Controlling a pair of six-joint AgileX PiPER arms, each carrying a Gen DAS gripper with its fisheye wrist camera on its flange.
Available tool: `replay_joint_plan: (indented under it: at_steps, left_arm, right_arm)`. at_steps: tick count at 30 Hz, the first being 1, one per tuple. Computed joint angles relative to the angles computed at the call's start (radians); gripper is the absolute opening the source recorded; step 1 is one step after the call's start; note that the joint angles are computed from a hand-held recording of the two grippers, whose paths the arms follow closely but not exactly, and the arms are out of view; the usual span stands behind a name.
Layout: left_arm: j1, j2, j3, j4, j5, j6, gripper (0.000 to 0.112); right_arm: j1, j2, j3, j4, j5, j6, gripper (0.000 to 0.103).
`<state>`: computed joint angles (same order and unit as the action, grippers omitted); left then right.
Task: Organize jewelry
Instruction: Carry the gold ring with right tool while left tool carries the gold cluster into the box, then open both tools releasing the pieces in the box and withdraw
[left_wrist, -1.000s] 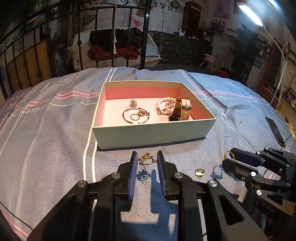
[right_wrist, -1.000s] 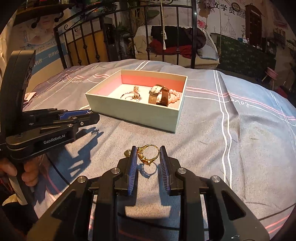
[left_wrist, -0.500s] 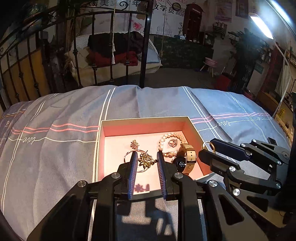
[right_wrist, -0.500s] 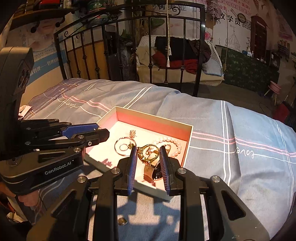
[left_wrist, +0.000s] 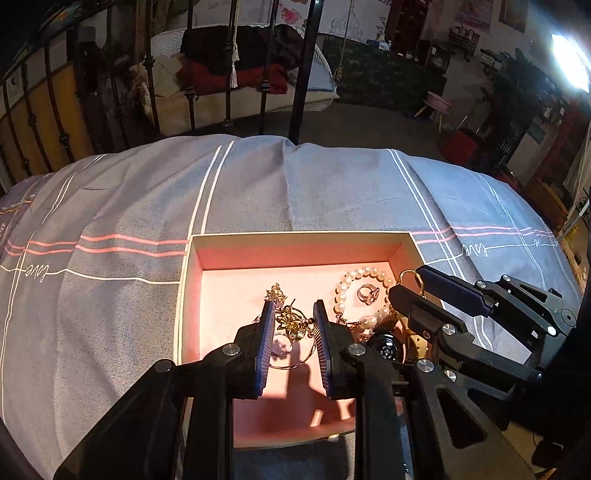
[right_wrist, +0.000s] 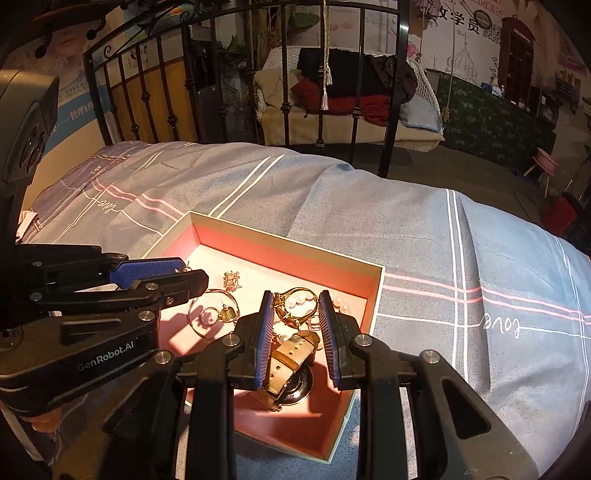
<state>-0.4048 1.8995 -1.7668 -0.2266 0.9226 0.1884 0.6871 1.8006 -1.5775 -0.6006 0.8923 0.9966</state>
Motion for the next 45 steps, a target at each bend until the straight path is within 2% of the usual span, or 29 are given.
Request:
replay_joint_plan:
  at_steps: [8, 20, 29, 31, 32, 33, 35, 41, 45]
  left_arm:
    - [0.001, 0.049, -0.029, 0.013, 0.014, -0.018, 0.021]
    - [0.009, 0.100, -0.071, 0.006, 0.046, -0.026, 0.022]
    - [0.013, 0.096, -0.072, -0.014, 0.048, -0.018, 0.029]
    - [0.008, 0.076, -0.054, 0.009, 0.031, -0.033, 0.037]
    - [0.006, 0.066, -0.046, 0.027, 0.019, -0.045, 0.043]
    - [0.009, 0.050, -0.030, 0.022, 0.006, -0.038, 0.045]
    - [0.026, 0.014, 0.003, -0.006, -0.007, -0.019, 0.049]
    - [0.078, -0.217, 0.276, -0.166, -0.126, 0.129, 0.059]
    - [0.082, -0.382, 0.530, -0.240, -0.211, 0.243, 0.062]
  right_arm:
    - [-0.025, 0.030, 0.000, 0.038, -0.031, -0.025, 0.026]
    - [-0.036, 0.068, -0.026, 0.062, -0.031, -0.070, 0.026]
    - [-0.029, 0.059, -0.016, 0.053, -0.017, -0.070, 0.026]
    - [-0.023, 0.047, -0.006, 0.034, -0.012, -0.047, 0.028]
    - [-0.021, 0.032, 0.010, 0.023, -0.015, -0.028, 0.033]
    - [-0.016, 0.019, 0.025, 0.004, -0.017, 0.002, 0.038]
    - [0.011, -0.028, 0.070, -0.066, -0.011, 0.092, 0.060]
    - [0.184, -0.204, 0.262, -0.243, 0.046, 0.365, 0.061]
    - [0.334, -0.245, 0.375, -0.264, 0.087, 0.520, 0.061]
